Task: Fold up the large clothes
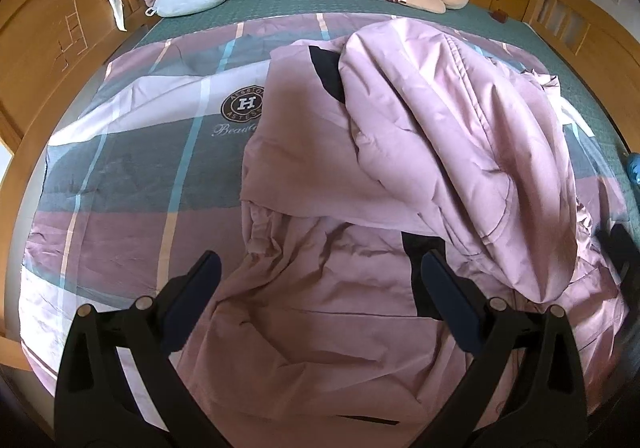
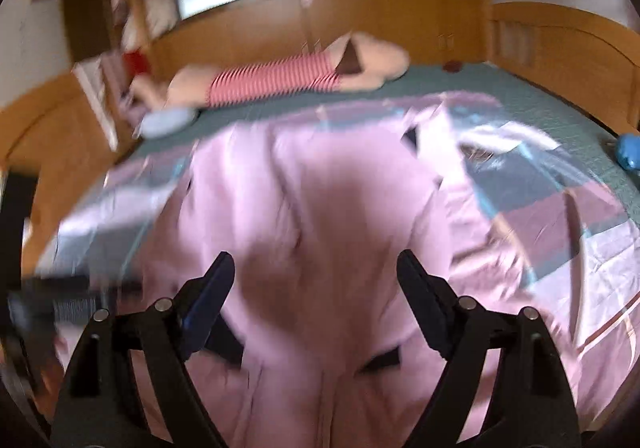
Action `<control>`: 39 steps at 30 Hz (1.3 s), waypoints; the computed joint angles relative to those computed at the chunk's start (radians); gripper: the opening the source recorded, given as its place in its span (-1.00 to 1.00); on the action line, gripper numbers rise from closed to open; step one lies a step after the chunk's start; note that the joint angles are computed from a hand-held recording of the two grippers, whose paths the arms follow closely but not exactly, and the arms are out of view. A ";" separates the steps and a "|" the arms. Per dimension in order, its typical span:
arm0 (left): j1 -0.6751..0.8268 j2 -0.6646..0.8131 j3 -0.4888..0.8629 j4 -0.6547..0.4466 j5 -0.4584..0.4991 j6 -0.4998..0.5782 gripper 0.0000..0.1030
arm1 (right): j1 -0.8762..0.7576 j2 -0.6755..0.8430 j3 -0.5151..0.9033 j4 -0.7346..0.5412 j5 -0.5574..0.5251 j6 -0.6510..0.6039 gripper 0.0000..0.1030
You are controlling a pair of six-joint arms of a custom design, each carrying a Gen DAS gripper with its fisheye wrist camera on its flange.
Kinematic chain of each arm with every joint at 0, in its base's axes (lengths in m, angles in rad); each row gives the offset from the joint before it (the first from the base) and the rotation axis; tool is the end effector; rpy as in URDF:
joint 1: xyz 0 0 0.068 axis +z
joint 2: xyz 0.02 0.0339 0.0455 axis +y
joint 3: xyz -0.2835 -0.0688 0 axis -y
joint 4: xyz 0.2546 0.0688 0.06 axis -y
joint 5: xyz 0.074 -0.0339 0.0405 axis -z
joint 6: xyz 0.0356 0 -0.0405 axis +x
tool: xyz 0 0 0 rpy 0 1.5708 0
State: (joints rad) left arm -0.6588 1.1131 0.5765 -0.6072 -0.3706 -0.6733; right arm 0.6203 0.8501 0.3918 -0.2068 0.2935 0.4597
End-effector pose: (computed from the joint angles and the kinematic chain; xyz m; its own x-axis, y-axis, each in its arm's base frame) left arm 0.1570 -0.1053 0.1917 -0.8445 -0.0813 -0.5293 -0.0954 0.9954 -0.0005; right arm 0.1466 0.0921 0.2010 -0.6147 0.0828 -0.7844 -0.1099 0.9758 0.1891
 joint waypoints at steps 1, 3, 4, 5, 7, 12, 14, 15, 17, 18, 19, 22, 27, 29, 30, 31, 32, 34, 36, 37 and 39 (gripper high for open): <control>0.000 0.000 0.000 0.001 -0.001 0.001 0.96 | -0.014 0.034 0.007 0.026 -0.002 -0.006 0.61; -0.003 0.003 0.003 -0.001 -0.003 0.000 0.96 | -0.057 0.177 0.056 0.097 -0.022 -0.030 0.54; -0.004 0.002 0.004 -0.003 -0.002 -0.001 0.96 | -0.091 0.268 0.084 0.126 -0.069 -0.049 0.54; -0.002 0.001 0.003 -0.002 0.000 0.001 0.96 | -0.111 0.310 0.076 0.128 -0.097 -0.043 0.51; 0.000 0.003 0.004 -0.001 0.000 0.001 0.96 | -0.154 0.456 0.084 0.163 -0.202 -0.048 0.51; 0.010 0.008 0.009 -0.001 0.007 0.003 0.96 | -0.081 0.676 0.044 0.354 -0.128 -0.052 0.55; 0.012 0.019 0.012 0.002 0.010 0.002 0.96 | -0.069 0.679 0.031 0.375 -0.118 -0.052 0.57; 0.012 0.023 0.014 0.003 0.010 0.002 0.96 | -0.074 0.677 0.030 0.374 -0.130 -0.053 0.58; 0.013 0.030 0.015 0.009 0.010 0.006 0.96 | -0.096 0.670 0.030 0.364 -0.160 -0.069 0.60; 0.015 0.035 0.016 0.013 0.009 0.009 0.96 | -0.100 0.663 0.029 0.357 -0.168 -0.076 0.62; 0.011 0.043 0.018 0.015 0.003 0.006 0.96 | -0.103 0.657 0.021 0.360 -0.170 -0.084 0.63; -0.004 0.074 0.025 0.018 -0.014 -0.004 0.96 | -0.131 0.614 0.046 0.293 -0.190 -0.133 0.71; -0.020 0.105 0.028 0.030 -0.042 -0.004 0.96 | -0.220 0.448 0.051 0.191 -0.298 -0.229 0.85; -0.028 0.122 0.031 0.045 -0.058 -0.001 0.96 | -0.265 0.348 0.004 0.253 -0.314 -0.246 0.92; -0.034 0.132 0.033 0.057 -0.068 0.001 0.96 | -0.292 0.310 -0.013 0.287 -0.310 -0.251 0.97; -0.038 0.142 0.036 0.066 -0.075 0.004 0.96 | -0.321 0.289 -0.025 0.317 -0.314 -0.257 0.97; -0.046 0.157 0.037 0.086 -0.088 0.010 0.96 | -0.357 0.285 -0.034 0.358 -0.329 -0.267 0.97; -0.073 0.206 0.047 0.117 -0.112 0.012 0.96 | -0.407 0.328 -0.037 0.421 -0.355 -0.294 0.97; -0.098 0.277 0.063 0.140 -0.127 0.017 0.96 | -0.451 0.411 -0.059 0.513 -0.381 -0.330 0.97; -0.106 0.311 0.069 0.144 -0.136 0.020 0.96 | -0.472 0.464 -0.075 0.569 -0.395 -0.344 0.97; -0.121 0.447 0.107 0.132 -0.162 0.010 0.96 | -0.514 0.627 -0.094 0.684 -0.443 -0.363 0.97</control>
State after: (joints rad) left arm -0.7801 1.5601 0.6833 -0.4752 -0.5324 -0.6634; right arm 0.1063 1.4771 0.2983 0.4767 -0.1496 0.0966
